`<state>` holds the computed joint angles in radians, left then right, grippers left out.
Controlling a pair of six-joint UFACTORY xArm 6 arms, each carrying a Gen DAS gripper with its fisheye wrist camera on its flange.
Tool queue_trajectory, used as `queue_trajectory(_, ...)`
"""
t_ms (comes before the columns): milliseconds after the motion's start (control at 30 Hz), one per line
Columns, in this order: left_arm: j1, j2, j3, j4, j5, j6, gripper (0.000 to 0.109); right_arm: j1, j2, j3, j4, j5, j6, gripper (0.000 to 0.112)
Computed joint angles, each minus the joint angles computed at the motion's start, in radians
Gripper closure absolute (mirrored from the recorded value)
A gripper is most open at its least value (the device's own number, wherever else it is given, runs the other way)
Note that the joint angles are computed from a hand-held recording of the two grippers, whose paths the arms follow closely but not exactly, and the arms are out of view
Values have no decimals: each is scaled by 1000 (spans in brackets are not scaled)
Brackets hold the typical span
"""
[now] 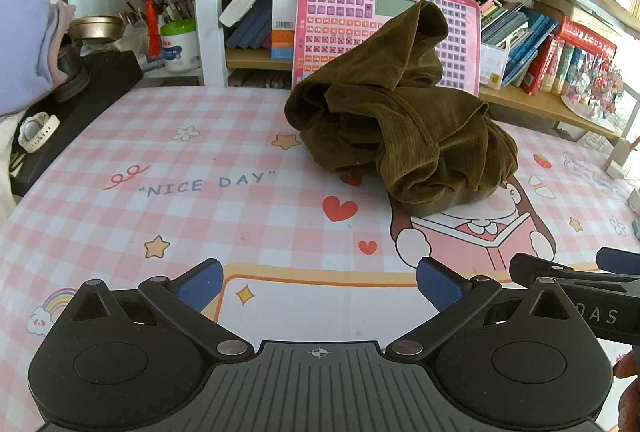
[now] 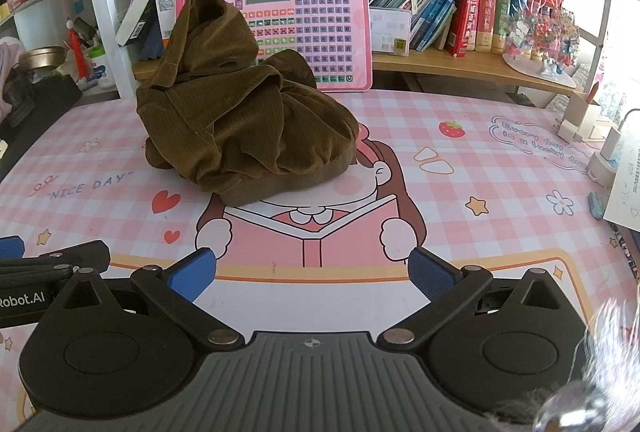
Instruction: Fold clothes
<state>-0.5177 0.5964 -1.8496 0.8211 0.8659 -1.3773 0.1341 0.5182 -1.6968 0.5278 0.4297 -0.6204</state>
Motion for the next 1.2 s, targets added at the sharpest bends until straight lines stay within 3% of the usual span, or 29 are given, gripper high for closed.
queue_trajectory(1200, -5, -6, 5, 9, 11, -7, 6, -1, -12, 12, 12, -1, -18, 9)
